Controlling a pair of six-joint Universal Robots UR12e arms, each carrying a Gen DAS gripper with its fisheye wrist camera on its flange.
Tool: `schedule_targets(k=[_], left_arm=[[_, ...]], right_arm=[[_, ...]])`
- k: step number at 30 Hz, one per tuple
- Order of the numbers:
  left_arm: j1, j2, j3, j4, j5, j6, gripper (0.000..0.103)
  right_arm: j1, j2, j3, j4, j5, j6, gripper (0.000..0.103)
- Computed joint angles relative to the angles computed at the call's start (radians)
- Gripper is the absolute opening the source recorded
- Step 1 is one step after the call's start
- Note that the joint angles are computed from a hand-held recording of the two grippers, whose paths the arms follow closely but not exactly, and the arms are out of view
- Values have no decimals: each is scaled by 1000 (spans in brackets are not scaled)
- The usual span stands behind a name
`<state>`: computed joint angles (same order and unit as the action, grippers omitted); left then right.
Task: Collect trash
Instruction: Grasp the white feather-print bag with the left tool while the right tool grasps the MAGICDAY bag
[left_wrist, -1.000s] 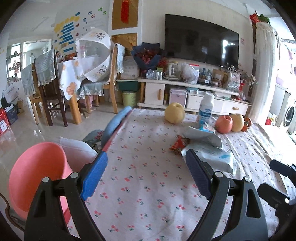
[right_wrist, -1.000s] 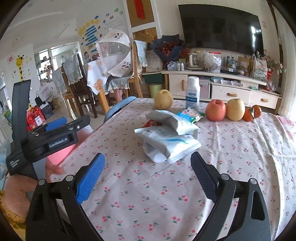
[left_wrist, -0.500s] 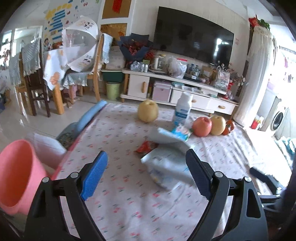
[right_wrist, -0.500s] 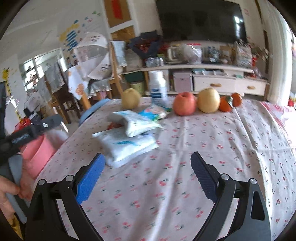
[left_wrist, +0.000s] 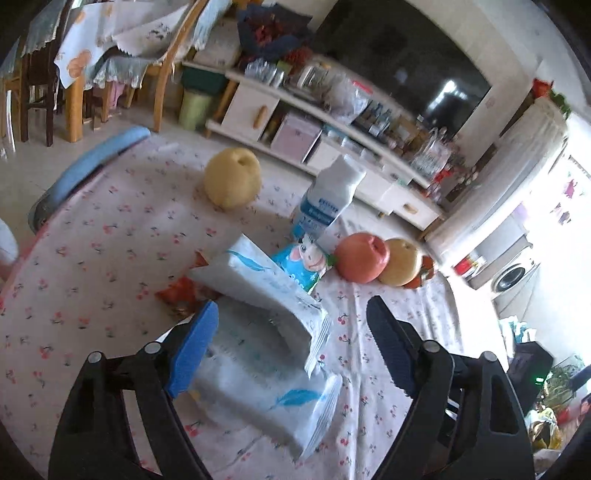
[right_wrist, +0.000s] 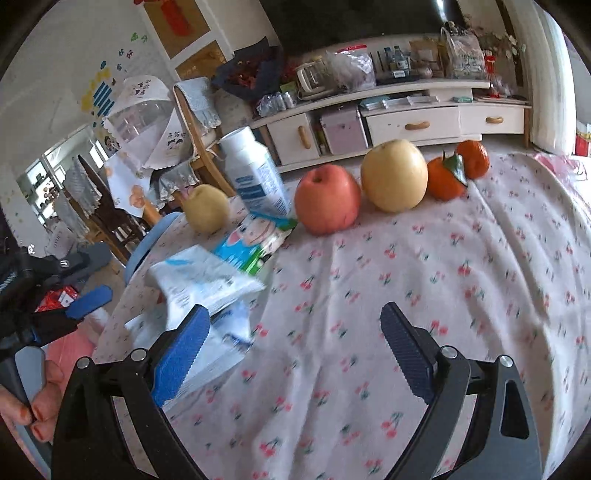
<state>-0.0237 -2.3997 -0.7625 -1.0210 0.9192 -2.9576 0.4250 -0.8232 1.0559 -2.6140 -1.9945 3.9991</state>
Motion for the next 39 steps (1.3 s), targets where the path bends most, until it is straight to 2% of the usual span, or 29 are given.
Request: schedule_targets(k=[4, 8, 11, 13, 15, 18, 21, 25, 32, 39], left_arm=[[-34, -46, 78, -71, 98, 5, 77], [-46, -89, 149, -141, 134, -19, 77], [-54, -111, 183, -161, 149, -25, 74], [-61, -118, 192, -159, 180, -25, 64], [-66, -129, 212, -178, 200, -20, 49], [-67, -127, 209, -177, 210, -9, 38], [-63, -114, 188, -172, 206, 2, 31], [-54, -82, 137, -187, 196, 59, 29], [-16, 30, -50, -173, 156, 165, 29], [27, 110, -187, -48, 65, 196, 27]], right_arm=[[-11, -2, 10, 3, 1, -14, 93], [-18, -2, 12, -1, 31, -20, 93], [-14, 3, -3, 18, 21, -58, 93], [-10, 6, -15, 35, 6, -84, 93], [-9, 10, -24, 49, 3, -103, 93], [-11, 14, -33, 72, 14, -108, 93], [-14, 15, -36, 84, 34, -108, 93], [-14, 19, -44, 104, 35, -118, 93], [-10, 33, -70, 139, 38, -145, 93], [-6, 58, -112, 177, 71, -190, 93]])
